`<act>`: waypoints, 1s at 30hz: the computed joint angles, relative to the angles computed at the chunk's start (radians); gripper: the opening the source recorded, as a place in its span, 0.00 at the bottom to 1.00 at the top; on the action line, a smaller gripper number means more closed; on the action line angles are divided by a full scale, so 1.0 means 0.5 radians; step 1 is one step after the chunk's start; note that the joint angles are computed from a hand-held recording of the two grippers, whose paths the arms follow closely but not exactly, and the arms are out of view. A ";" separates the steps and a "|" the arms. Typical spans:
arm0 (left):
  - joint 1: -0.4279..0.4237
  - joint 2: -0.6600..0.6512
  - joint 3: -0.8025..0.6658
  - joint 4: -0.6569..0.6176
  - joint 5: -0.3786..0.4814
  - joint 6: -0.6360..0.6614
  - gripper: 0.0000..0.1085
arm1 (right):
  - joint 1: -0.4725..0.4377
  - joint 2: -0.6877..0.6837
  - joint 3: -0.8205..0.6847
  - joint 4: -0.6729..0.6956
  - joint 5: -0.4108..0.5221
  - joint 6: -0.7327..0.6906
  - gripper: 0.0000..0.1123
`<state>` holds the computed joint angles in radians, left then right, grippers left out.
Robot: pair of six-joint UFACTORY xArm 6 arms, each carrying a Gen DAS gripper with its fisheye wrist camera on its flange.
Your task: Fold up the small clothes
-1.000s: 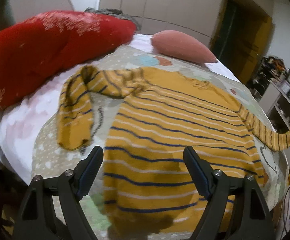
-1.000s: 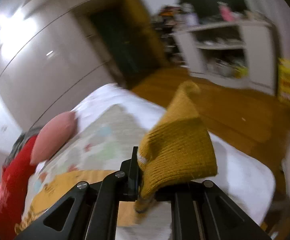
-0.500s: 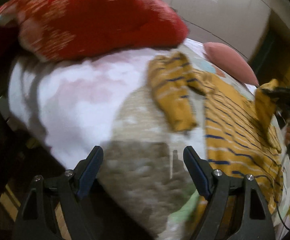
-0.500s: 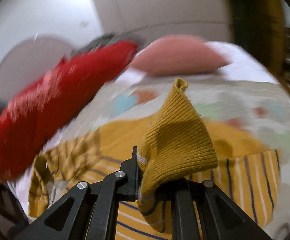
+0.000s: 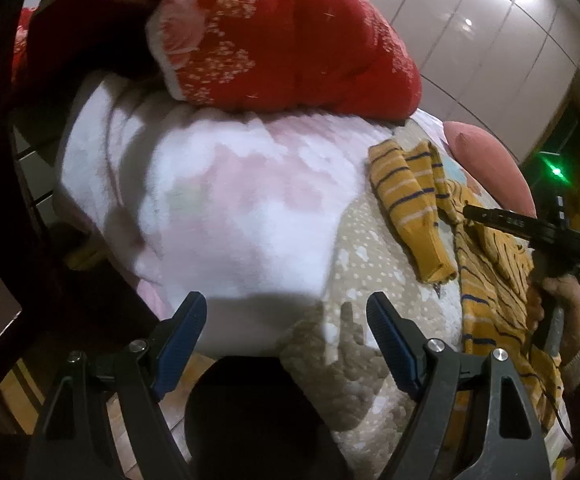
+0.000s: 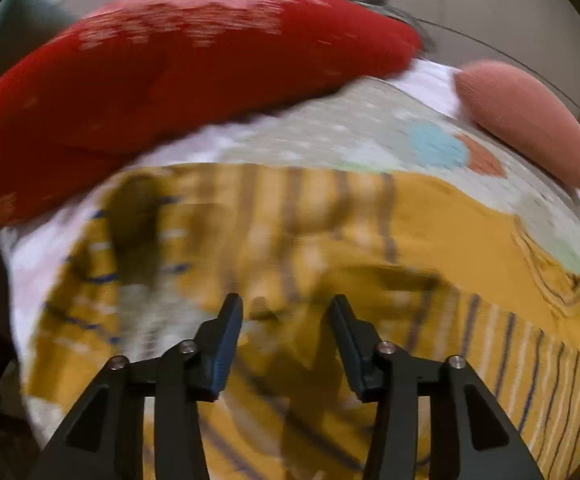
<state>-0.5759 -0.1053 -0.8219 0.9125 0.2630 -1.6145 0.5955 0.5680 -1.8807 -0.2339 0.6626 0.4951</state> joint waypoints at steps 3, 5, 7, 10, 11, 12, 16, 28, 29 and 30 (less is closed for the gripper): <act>0.015 -0.057 0.047 0.059 0.030 -0.072 0.75 | 0.057 -0.032 0.011 0.004 -0.020 -0.008 0.45; 0.029 -0.086 0.077 0.080 0.041 -0.112 0.75 | 0.103 -0.065 0.043 0.066 -0.060 -0.041 0.45; 0.041 -0.103 0.104 0.070 0.047 -0.127 0.75 | 0.154 -0.120 0.103 0.136 -0.094 -0.107 0.46; 0.055 -0.123 0.143 0.064 0.037 -0.148 0.75 | 0.229 -0.107 0.088 0.239 -0.118 -0.205 0.52; 0.058 -0.128 0.152 0.063 0.029 -0.154 0.75 | 0.256 -0.094 0.076 0.293 -0.129 -0.248 0.54; 0.061 -0.135 0.164 0.067 0.026 -0.163 0.75 | 0.274 -0.077 0.058 0.335 -0.135 -0.283 0.56; 0.069 -0.142 0.189 0.069 0.015 -0.179 0.75 | 0.370 0.040 -0.072 0.273 -0.094 -0.317 0.64; 0.012 -0.184 0.151 0.065 0.098 -0.141 0.75 | 0.294 0.220 -0.548 0.526 -0.005 -0.329 0.11; 0.005 -0.184 0.137 0.066 0.109 -0.125 0.75 | 0.262 0.129 -0.475 0.615 -0.094 -0.343 0.11; -0.007 -0.177 0.108 0.065 0.124 -0.097 0.75 | 0.217 0.004 -0.365 0.731 -0.206 -0.369 0.11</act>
<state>-0.5795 -0.1940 -0.7679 0.9448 0.3251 -1.6631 0.7042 0.5699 -2.0629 0.1317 0.5595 0.3106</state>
